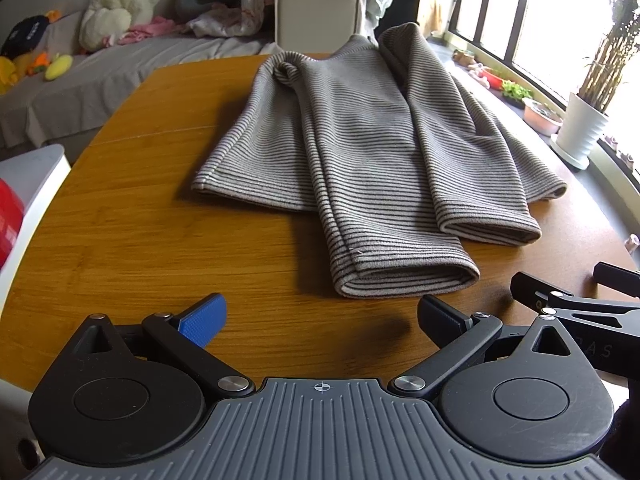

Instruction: Fold clothes

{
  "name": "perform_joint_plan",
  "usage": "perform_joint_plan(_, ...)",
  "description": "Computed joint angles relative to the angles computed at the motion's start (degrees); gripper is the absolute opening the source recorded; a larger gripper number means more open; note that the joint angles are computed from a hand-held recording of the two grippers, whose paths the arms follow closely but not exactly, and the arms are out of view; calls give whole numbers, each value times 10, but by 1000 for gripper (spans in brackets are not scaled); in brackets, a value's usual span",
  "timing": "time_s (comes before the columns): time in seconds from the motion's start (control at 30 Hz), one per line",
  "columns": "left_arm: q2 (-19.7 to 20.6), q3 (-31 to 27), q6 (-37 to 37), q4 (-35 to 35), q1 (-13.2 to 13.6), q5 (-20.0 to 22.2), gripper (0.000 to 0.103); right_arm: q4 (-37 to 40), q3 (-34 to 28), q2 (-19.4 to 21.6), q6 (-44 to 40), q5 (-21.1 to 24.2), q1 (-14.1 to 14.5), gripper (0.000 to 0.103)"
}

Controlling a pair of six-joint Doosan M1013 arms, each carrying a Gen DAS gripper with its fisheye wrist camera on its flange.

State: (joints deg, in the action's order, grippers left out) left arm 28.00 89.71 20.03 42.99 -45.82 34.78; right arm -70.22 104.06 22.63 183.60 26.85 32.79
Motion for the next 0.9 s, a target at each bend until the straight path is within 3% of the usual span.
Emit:
perform_joint_plan(0.7,2,-3,8,-8,5,-8,103,34,-10,3,-48,-6,-3,103)
perform_joint_plan(0.8,-1,-4,13,-5,11,-26,103,-3,-1,-4,-11,-29,-10,103)
perform_joint_plan(0.9,-5,-8,18,7,21,-63,103,-105,9,-17,95,-71,-25,103)
